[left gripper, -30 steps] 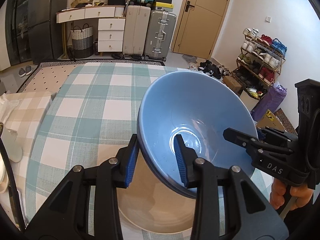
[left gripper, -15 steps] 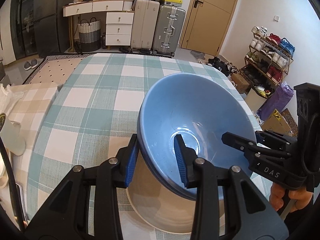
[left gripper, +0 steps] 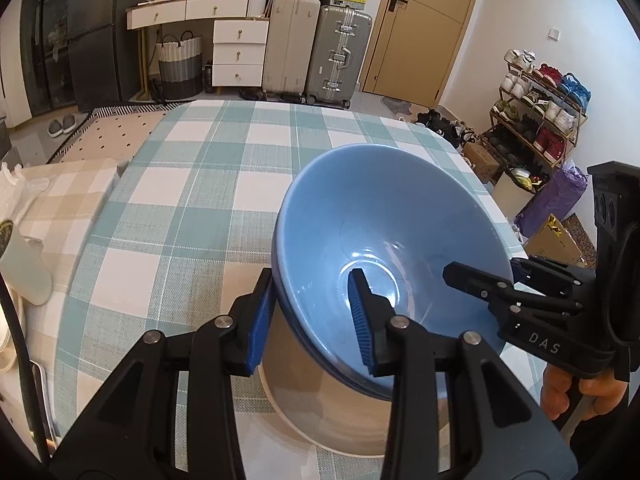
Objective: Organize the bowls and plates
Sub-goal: 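Lower the stacked blue bowls onto the cream plates with both grippers, then open both grippers and pull them back from the bowls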
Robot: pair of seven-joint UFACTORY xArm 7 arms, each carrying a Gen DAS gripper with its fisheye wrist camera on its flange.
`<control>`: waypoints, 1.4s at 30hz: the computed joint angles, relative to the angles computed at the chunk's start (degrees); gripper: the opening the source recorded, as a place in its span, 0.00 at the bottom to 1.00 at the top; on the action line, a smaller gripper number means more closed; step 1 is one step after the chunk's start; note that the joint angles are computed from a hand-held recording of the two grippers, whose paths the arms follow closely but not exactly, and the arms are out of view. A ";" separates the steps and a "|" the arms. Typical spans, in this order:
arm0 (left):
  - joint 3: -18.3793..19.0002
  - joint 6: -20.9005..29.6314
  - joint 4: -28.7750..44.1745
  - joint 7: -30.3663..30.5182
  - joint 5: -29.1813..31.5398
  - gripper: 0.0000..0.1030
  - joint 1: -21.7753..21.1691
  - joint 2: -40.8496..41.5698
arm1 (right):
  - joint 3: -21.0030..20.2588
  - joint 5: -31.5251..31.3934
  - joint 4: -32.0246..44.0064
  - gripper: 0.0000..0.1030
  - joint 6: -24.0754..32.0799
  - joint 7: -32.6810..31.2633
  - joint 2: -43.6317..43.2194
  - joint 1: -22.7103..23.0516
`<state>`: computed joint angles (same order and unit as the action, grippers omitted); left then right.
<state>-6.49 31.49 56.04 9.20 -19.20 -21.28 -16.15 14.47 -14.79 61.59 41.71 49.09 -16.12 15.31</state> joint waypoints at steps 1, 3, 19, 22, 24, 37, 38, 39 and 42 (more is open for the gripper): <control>0.04 0.09 -0.17 0.04 -0.01 0.31 -0.01 0.02 | 0.00 -0.01 0.02 0.33 0.03 -0.01 0.00 0.01; 0.14 0.07 -0.29 0.33 -0.20 0.31 -0.09 0.26 | 0.01 -0.21 -0.02 0.33 -0.11 0.02 -0.04 -0.03; 0.32 0.40 -0.41 2.05 -1.64 0.37 0.00 1.18 | -0.14 -0.11 -0.33 0.37 -0.41 -0.65 -0.26 -0.03; -0.36 -1.06 -1.13 1.51 0.05 0.51 0.42 0.61 | 0.31 -0.68 0.01 0.44 0.30 -0.39 -0.61 -0.12; -0.52 -2.38 -1.86 1.37 0.95 0.68 0.42 -0.06 | 0.82 -1.96 0.21 0.49 1.26 0.00 -0.86 -0.39; 2.44 -7.90 -5.67 5.56 -2.63 0.98 -2.76 -3.90 | 1.29 -2.03 -3.55 0.94 3.55 0.54 -8.75 -1.89; 2.65 -8.36 -6.08 6.24 -2.93 0.98 -3.02 -4.47 | 1.36 -1.89 -3.96 0.95 3.54 0.22 -9.60 -1.97; 2.89 -8.67 -6.55 6.80 -3.16 0.98 -3.21 -5.20 | 1.56 -2.00 -4.41 0.95 3.47 0.00 -10.51 -2.17; 3.68 -11.55 -8.85 9.15 -3.91 0.98 -4.37 -7.84 | 2.50 -2.90 -5.74 0.99 3.10 -0.69 -12.98 -2.99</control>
<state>-2.82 19.94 47.19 18.35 -23.11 -25.66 -23.99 16.97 -17.69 55.85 44.81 48.40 -29.10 12.32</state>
